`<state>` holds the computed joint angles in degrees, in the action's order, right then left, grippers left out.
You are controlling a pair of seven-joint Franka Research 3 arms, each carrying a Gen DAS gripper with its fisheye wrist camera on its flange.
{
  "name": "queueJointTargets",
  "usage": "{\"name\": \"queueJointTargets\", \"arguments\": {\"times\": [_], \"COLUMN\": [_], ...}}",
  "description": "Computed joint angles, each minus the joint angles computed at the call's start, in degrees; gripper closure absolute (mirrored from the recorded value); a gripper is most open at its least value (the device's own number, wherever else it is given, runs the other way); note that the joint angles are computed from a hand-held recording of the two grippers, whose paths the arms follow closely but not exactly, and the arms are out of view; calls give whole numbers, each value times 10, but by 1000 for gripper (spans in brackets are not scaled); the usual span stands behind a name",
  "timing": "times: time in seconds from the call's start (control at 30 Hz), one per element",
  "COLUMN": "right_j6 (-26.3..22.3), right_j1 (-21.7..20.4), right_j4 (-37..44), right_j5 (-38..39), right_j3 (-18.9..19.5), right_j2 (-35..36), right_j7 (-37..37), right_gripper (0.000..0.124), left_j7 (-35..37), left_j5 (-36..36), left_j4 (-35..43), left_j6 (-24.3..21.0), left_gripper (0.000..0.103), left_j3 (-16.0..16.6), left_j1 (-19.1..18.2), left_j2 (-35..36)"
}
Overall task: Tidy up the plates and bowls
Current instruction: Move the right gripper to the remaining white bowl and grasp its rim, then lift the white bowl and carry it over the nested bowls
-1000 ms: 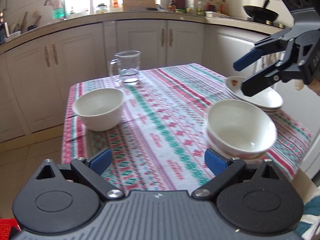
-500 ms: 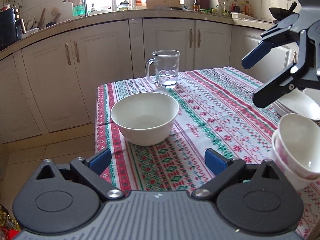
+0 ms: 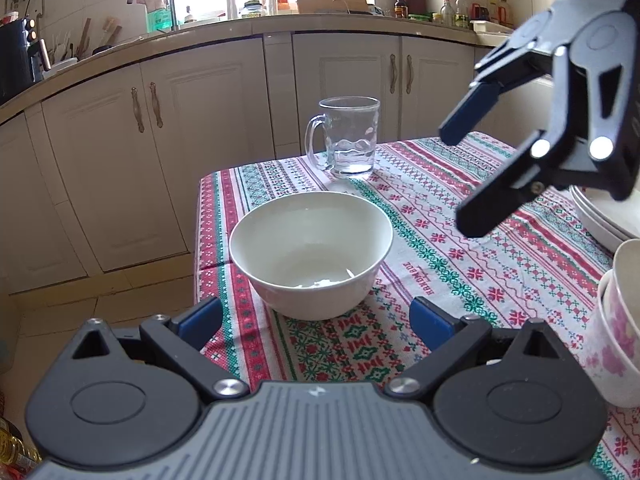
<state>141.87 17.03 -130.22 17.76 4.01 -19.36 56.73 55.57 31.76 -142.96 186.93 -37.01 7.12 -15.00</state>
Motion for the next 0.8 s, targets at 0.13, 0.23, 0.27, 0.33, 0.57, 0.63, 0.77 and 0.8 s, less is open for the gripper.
{"name": "queueJointTargets", "arguments": {"times": [0.13,0.23,0.27,0.33,0.57,0.63,0.77,0.8], "right_j6": [-17,-24,-23,-31,-36,-36,-40,-38], "right_j1": [13,13,12,9,-5,-7,-11,-12], "right_j4": [32,60,68,90,139,146,155,155], "right_j5": [46,72,78,94,105,112,123,124], "right_j3": [-20,-22,-20,-19,-8,-7,-4,-3], "right_j2": [38,71,81,107,171,182,196,196], "right_j7": [-51,-79,-82,-87,-73,-75,-78,-78], "right_gripper": [21,21,21,22,35,37,42,42], "left_j7": [-5,6,10,19,79,91,120,126], "left_j5": [3,-8,-13,-28,-88,-100,-132,-138], "left_j4": [7,13,16,21,37,40,38,37], "left_j6": [13,19,21,28,46,48,51,53], "left_gripper": [4,4,4,5,10,13,13,13], "left_j3": [-52,-103,-121,-141,-223,-216,-232,-229], "left_j1": [56,108,126,148,222,213,224,220], "left_j2": [5,10,12,24,56,67,66,66]}}
